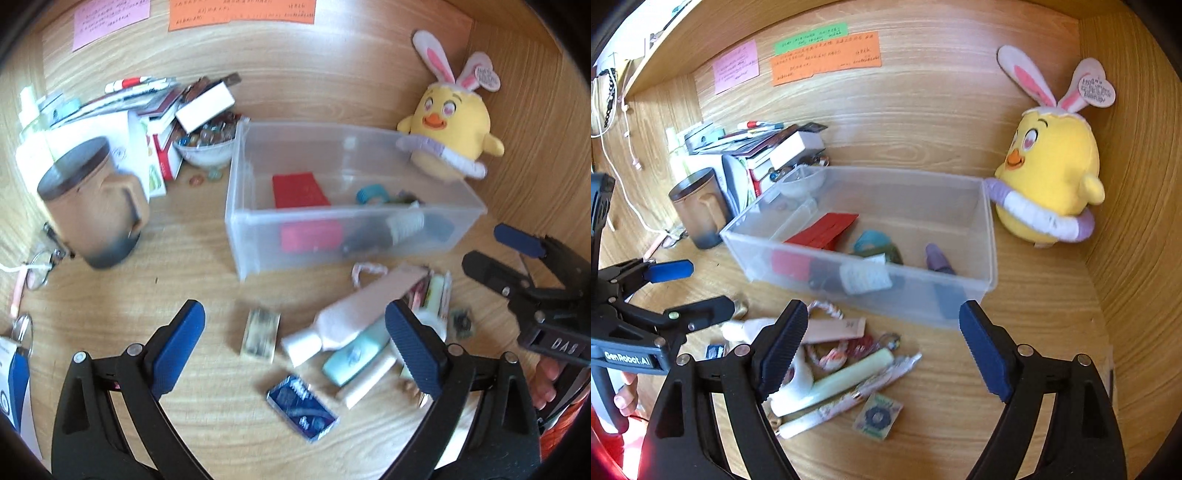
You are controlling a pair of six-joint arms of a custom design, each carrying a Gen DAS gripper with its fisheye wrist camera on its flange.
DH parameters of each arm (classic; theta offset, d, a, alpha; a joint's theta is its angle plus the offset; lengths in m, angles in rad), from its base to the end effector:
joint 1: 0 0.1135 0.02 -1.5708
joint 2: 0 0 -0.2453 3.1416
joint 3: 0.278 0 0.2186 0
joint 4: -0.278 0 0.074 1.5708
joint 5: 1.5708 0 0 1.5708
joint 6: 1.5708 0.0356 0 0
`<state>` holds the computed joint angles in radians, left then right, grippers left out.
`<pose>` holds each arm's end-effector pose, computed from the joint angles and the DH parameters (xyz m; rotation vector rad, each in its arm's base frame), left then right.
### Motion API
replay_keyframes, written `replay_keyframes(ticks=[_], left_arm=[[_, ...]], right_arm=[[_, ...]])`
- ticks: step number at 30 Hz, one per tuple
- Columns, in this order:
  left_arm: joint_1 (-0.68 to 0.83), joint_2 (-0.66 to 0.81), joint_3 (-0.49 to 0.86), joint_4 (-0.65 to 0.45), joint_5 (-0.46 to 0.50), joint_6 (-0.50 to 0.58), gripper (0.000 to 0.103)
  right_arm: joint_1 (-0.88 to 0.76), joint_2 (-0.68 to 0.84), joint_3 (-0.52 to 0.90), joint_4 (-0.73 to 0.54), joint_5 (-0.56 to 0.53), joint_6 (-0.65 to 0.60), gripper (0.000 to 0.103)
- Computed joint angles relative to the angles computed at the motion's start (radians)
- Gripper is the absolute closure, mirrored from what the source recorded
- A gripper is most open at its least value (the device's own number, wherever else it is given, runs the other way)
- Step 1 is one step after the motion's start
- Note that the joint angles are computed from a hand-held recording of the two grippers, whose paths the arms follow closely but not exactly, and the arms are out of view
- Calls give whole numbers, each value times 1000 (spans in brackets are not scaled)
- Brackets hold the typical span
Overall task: Organize objects
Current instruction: 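Grasp the blue Max staple box with the left tool while the right tool grasps the white tape roll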
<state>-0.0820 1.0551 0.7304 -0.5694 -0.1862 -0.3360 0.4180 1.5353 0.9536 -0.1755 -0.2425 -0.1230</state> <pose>0.1856 -0.0086 0.2317 -0.3890 2.4130 0.0448 0.2696 0.1291 0.2187 -0.7425 2.2188 0.4296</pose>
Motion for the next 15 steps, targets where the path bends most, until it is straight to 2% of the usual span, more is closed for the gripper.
replay_keyframes(ticks=[5, 10, 15], left_arm=[[-37, -70, -84, -19, -13, -35, 4], [6, -127, -169, -17, 63, -61, 4], [3, -163, -245, -4, 44, -98, 4]], right_arm=[[2, -18, -43, -8, -15, 9, 21], [23, -37, -88, -11, -2, 0, 21], [44, -34, -111, -9, -15, 9, 21]])
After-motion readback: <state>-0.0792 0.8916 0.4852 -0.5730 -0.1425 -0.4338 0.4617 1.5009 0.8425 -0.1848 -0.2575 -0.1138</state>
